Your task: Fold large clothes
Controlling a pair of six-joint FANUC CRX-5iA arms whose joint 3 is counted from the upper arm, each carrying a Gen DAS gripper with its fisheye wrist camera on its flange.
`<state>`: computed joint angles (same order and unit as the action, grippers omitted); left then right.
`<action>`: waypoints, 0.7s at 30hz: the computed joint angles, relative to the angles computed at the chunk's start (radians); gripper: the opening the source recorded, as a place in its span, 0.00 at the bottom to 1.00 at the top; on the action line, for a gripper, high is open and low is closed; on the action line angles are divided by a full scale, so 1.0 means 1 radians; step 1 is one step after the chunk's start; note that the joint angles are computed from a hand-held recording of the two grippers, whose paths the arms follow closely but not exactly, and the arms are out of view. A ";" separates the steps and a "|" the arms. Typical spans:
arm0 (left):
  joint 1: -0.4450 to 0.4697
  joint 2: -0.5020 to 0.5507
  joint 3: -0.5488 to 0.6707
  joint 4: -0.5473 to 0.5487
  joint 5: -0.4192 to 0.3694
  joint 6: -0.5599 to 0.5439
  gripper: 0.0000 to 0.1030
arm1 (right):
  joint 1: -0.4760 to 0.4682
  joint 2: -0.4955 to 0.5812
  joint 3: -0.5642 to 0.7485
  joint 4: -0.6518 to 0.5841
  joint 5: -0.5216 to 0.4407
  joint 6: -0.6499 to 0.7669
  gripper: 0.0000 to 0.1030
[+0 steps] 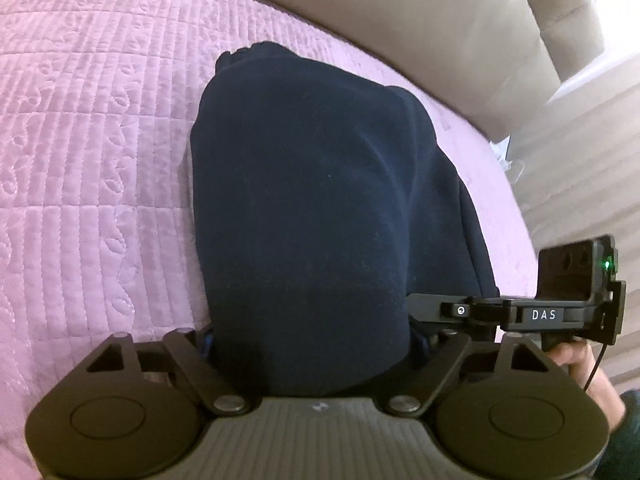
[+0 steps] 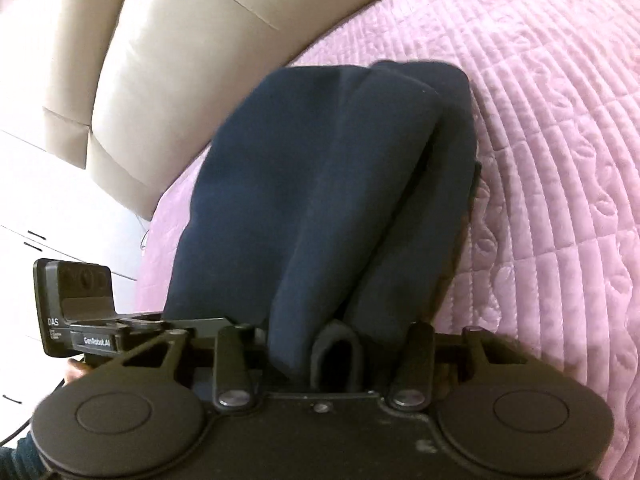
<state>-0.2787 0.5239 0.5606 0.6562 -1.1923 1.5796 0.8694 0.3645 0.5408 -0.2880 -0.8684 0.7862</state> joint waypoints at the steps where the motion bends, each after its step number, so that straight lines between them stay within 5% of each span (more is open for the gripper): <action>1: 0.003 -0.005 -0.006 0.005 0.002 -0.002 0.78 | 0.012 -0.003 -0.003 0.028 0.003 -0.014 0.49; 14: 0.023 -0.158 -0.069 0.064 0.014 -0.003 0.75 | 0.155 -0.033 0.138 0.286 -0.114 -0.153 0.47; 21: 0.052 -0.292 -0.071 0.040 -0.043 0.016 0.75 | 0.284 -0.020 0.271 0.437 -0.204 -0.218 0.47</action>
